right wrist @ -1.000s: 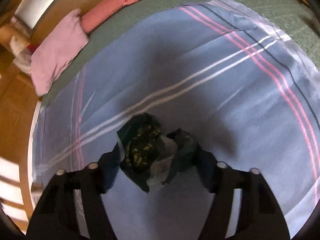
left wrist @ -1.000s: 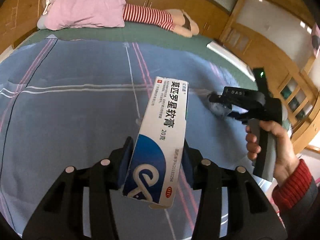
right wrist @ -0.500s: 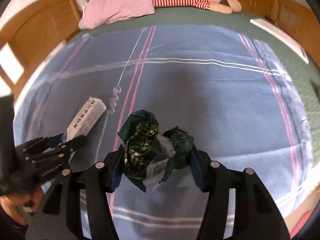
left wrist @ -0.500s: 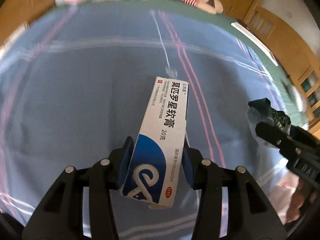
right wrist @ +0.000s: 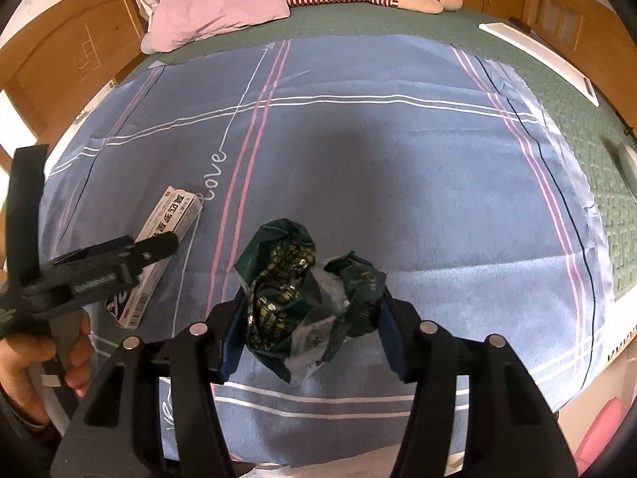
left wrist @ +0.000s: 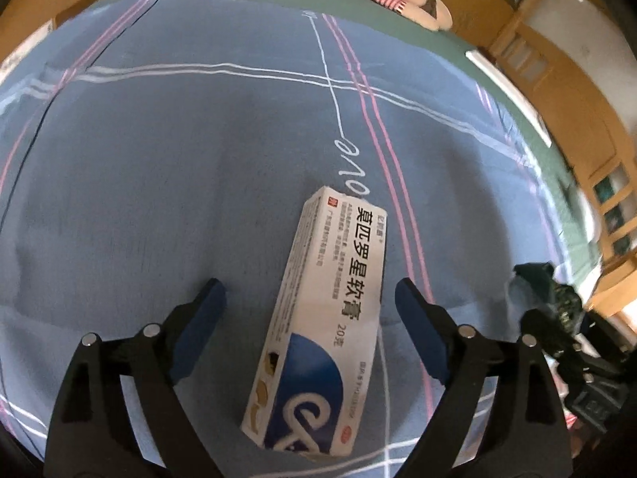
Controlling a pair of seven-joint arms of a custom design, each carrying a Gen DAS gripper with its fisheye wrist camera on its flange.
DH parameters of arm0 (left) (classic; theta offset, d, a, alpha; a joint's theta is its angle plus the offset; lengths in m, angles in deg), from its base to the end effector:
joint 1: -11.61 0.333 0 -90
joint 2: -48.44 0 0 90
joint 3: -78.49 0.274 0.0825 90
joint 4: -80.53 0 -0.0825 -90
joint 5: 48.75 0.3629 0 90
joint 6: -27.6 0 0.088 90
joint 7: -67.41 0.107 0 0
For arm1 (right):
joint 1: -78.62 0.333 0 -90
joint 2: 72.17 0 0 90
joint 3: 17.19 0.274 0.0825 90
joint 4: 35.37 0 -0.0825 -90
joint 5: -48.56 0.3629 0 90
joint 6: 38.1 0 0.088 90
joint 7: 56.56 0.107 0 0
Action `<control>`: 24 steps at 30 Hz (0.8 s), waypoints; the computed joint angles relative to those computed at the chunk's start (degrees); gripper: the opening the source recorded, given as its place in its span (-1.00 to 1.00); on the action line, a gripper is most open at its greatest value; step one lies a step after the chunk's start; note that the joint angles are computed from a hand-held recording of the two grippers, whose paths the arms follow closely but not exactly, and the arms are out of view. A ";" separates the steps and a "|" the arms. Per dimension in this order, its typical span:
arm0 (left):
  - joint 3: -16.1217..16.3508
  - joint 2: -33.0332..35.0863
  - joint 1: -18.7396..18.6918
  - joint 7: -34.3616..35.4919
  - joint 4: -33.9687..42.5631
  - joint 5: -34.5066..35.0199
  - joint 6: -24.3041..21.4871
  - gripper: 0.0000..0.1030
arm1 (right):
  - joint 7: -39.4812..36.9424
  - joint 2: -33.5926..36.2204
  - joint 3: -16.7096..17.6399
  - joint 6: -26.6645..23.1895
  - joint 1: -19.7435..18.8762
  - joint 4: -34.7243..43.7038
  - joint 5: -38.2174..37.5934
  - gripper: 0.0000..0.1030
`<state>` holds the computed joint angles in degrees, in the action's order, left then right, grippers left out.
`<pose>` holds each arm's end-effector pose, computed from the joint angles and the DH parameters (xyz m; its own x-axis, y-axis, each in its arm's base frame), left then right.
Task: Collect trash
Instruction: 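Carry the toothpaste box and green wrapper over the white bin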
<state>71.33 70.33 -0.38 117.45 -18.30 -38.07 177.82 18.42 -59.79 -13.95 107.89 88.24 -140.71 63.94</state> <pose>0.6266 -0.2129 0.3938 0.1851 -0.9562 0.2267 -0.8521 -0.2711 -0.4477 0.6124 0.1341 0.4344 0.3213 -0.9390 -0.1228 -0.8406 -0.2231 -0.4936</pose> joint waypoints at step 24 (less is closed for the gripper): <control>4.35 -3.98 -5.70 -19.03 -1.31 33.55 1.18 -0.21 | 5.79 -0.42 0.03 4.80 2.22 -3.76 -7.47 0.11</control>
<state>75.68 66.35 -6.08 98.41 -19.60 -4.53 179.01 24.21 -60.21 -13.92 112.69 90.46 -144.46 56.46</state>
